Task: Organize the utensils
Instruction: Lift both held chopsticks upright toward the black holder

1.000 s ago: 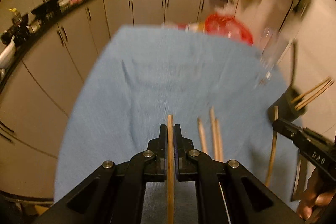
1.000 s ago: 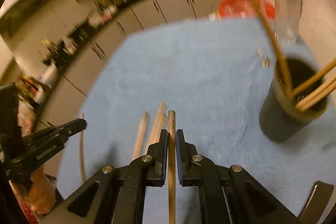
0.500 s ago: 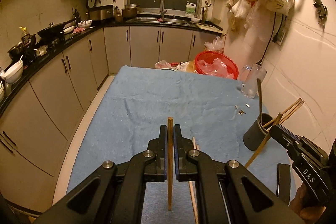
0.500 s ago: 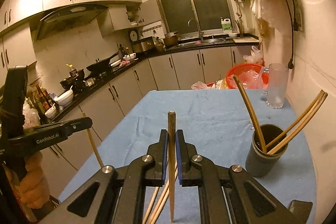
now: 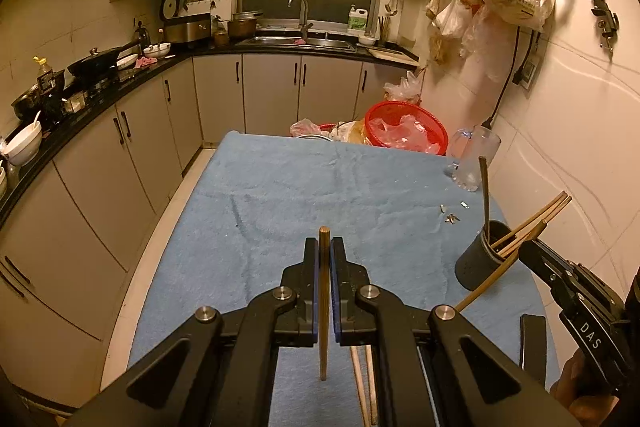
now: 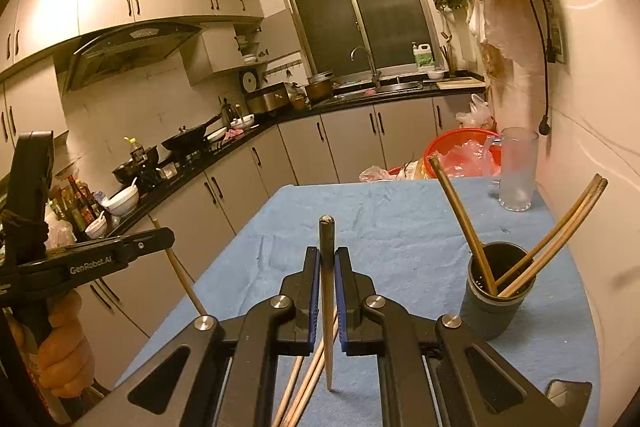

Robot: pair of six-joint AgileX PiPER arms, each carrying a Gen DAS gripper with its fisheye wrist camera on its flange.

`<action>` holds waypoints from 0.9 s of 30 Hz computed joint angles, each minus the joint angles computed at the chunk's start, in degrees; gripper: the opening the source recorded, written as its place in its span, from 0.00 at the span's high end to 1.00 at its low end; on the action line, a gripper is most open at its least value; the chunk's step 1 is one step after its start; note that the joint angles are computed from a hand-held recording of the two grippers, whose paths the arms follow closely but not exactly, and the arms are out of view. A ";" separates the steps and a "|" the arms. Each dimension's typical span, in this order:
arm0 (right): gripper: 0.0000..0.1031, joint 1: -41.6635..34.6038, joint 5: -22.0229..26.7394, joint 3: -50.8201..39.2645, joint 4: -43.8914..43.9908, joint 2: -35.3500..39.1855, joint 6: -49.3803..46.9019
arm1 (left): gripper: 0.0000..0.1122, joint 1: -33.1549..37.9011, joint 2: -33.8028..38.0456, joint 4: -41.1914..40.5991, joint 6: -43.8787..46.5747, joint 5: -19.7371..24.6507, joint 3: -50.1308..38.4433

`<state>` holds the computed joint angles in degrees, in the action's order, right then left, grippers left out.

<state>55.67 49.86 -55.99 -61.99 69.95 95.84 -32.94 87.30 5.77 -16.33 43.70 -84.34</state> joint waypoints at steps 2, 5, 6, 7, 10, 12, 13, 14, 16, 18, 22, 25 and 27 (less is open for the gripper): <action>0.92 0.22 0.58 0.33 -0.32 -0.87 0.33 | 0.95 -0.43 0.39 0.21 -0.18 0.50 -0.98; 0.93 0.52 1.62 1.24 -1.00 -2.67 1.00 | 0.95 -0.86 1.02 -0.13 0.18 1.40 -2.61; 0.92 0.64 2.07 1.63 -1.12 -3.54 1.09 | 0.95 -1.13 1.24 -0.24 0.42 1.69 -3.28; 0.92 0.72 2.59 1.33 -1.05 -3.87 0.96 | 0.95 -1.48 1.42 -0.08 0.36 1.96 -3.87; 0.92 1.36 4.49 1.87 -1.70 -5.86 1.47 | 0.95 -2.34 2.07 -0.49 0.73 2.89 -5.89; 0.93 1.92 6.56 2.05 -2.11 -7.60 1.27 | 0.95 -2.88 2.67 -1.36 1.31 3.62 -7.52; 0.92 2.22 7.74 2.08 -2.31 -8.64 1.03 | 0.95 -3.35 3.02 -1.25 1.15 4.04 -8.47; 0.92 2.40 8.70 2.03 -2.40 -9.60 0.62 | 0.95 -3.94 3.65 -1.47 1.39 4.68 -10.09; 0.93 2.94 10.84 1.43 -2.66 -10.96 -0.17 | 0.95 -4.94 4.89 -1.77 1.43 5.85 -13.14; 0.93 3.02 13.22 0.43 -2.84 -12.74 -2.11 | 0.95 -6.05 6.53 -2.45 1.97 7.33 -16.81; 0.93 2.63 16.81 -1.83 -3.53 -15.74 -5.68 | 0.95 -8.81 10.54 -2.23 1.64 10.44 -25.73; 0.92 0.89 17.99 -3.84 -3.92 -17.27 -8.76 | 0.95 -10.91 14.66 -1.89 1.26 13.72 -34.84; 0.92 -1.10 17.86 -5.18 -3.83 -17.79 -10.79 | 0.95 -12.07 17.98 -1.92 1.34 16.02 -41.98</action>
